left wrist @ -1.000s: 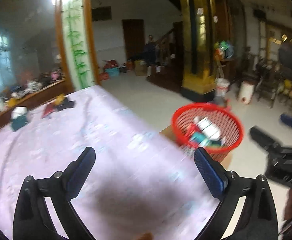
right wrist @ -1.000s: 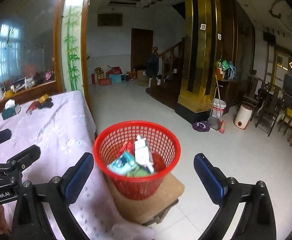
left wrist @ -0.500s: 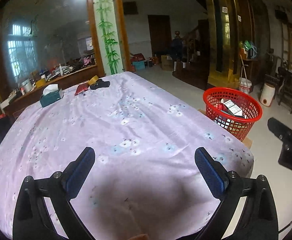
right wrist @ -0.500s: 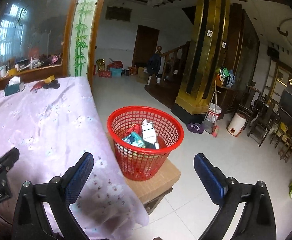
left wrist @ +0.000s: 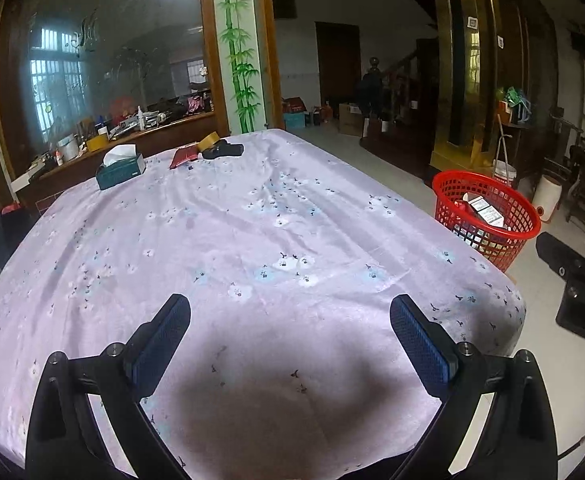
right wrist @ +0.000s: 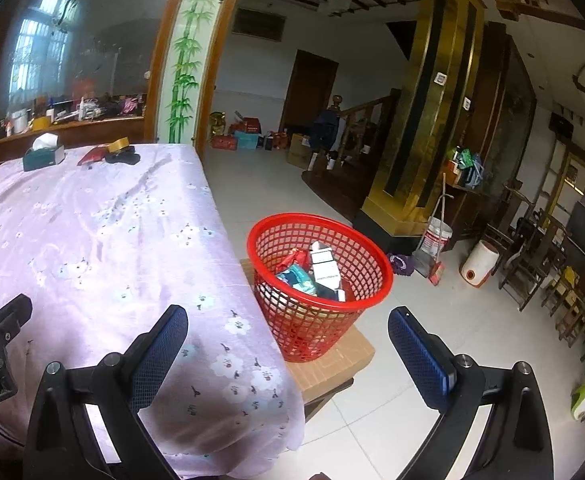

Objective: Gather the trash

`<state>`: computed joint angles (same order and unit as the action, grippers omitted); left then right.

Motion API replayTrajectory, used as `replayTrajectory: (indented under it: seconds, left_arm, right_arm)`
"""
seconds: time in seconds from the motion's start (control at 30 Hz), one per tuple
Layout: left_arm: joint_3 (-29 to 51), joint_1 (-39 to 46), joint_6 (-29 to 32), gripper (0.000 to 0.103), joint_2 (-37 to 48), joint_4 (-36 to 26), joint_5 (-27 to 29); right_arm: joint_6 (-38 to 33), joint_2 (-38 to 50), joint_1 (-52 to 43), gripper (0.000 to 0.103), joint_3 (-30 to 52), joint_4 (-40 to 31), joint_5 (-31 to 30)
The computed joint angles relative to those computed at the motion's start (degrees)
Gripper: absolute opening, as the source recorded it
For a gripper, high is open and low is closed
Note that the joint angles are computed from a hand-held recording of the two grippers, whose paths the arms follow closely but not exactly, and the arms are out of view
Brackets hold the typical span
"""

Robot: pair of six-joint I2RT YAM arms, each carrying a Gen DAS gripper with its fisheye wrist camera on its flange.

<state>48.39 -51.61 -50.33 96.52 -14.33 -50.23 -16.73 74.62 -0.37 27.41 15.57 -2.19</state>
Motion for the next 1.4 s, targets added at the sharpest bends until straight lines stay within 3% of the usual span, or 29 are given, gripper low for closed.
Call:
replayTrajectory:
  seconds: [1.4]
  left_arm:
    - [-0.4, 0.6, -0.1, 0.099, -0.2, 0.4, 2.3]
  right_arm:
    - [-0.5, 1.7, 3.3, 0.102, 0.0, 0.2, 1.2]
